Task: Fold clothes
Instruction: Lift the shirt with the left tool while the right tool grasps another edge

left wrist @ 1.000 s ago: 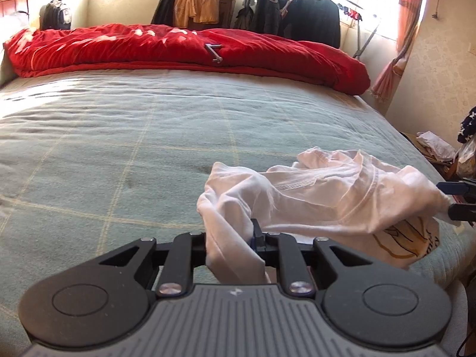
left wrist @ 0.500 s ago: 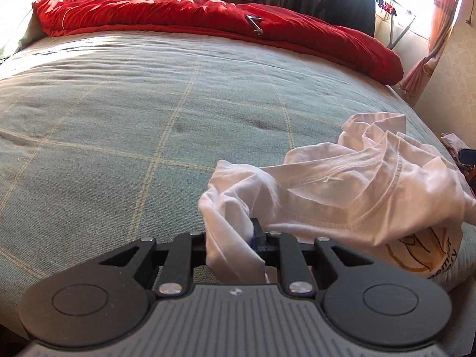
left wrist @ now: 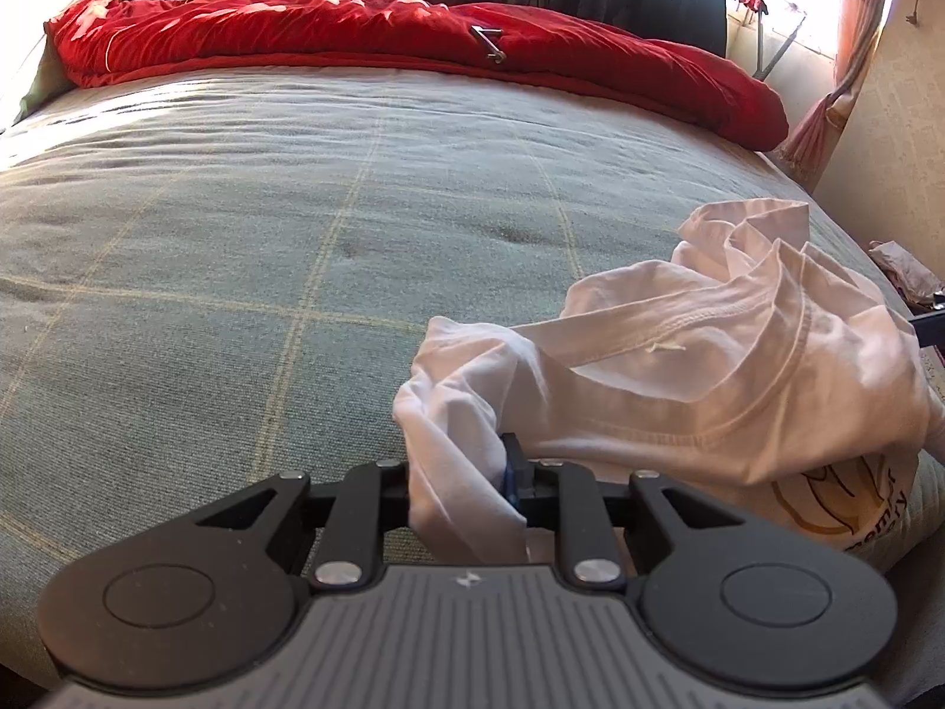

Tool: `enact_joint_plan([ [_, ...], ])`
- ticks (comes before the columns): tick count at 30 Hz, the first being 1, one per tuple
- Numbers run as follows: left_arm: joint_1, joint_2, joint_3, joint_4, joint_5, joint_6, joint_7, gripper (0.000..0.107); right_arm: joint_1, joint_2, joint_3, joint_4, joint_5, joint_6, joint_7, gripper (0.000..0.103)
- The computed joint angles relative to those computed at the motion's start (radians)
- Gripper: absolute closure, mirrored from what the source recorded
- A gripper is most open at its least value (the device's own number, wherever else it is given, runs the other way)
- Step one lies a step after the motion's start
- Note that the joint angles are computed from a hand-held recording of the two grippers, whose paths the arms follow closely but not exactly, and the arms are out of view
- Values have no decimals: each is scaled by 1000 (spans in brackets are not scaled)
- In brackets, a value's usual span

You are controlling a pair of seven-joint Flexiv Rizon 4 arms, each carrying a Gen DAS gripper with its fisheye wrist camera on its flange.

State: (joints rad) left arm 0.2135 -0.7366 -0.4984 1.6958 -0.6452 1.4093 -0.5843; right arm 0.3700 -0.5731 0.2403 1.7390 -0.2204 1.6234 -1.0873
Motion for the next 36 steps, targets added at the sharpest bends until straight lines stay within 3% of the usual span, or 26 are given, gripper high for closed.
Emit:
enact_joint_plan([
  [1, 2, 0, -2, 1, -1, -2, 0, 85, -37, -23, 38, -23, -30, -8, 38, 0],
  [3, 8, 0, -9, 4, -5, 0, 3, 85, -27, -40, 22, -45, -105, -13, 107, 0],
  [5, 13, -2, -17, 7, -7, 4, 9, 85, -27, -48, 71, -64, -34, 7, -47, 0],
  [9, 7, -9, -5, -7, -1, -11, 6, 84, -115, -66, 237, -75, -100, -19, -245, 0],
  [14, 8, -8, -5, -7, 3, -15, 26, 84, -33, -10, 144, -56, -117, -129, -311, 0],
  [18, 5, -9, 1, -12, -1, -23, 32, 84, 22, 35, 43, -18, -77, -74, -294, 0],
  [20, 1, -10, 4, -13, -3, -21, 34, 84, 12, 33, 28, -17, -73, -57, -253, 0],
  [26, 3, -7, 2, -7, -8, -19, 43, 84, -215, -84, 342, -133, 164, -160, -371, 0],
  [28, 2, -5, 5, -7, -9, -23, 43, 84, -284, -119, 464, -153, 229, -163, -499, 0],
  [30, -4, -5, 15, -14, -8, -32, 40, 84, -279, -113, 458, -153, 221, -185, -503, 0],
  [32, -8, -4, 19, -15, -9, -33, 40, 84, -252, -95, 417, -157, 231, -222, -498, 7],
  [35, -3, -5, 12, -13, -18, -32, 48, 83, -244, -87, 375, -165, 283, -283, -471, 35],
  [36, -2, -5, 11, -12, -21, -32, 50, 83, -247, -87, 370, -167, 307, -291, -466, 51],
])
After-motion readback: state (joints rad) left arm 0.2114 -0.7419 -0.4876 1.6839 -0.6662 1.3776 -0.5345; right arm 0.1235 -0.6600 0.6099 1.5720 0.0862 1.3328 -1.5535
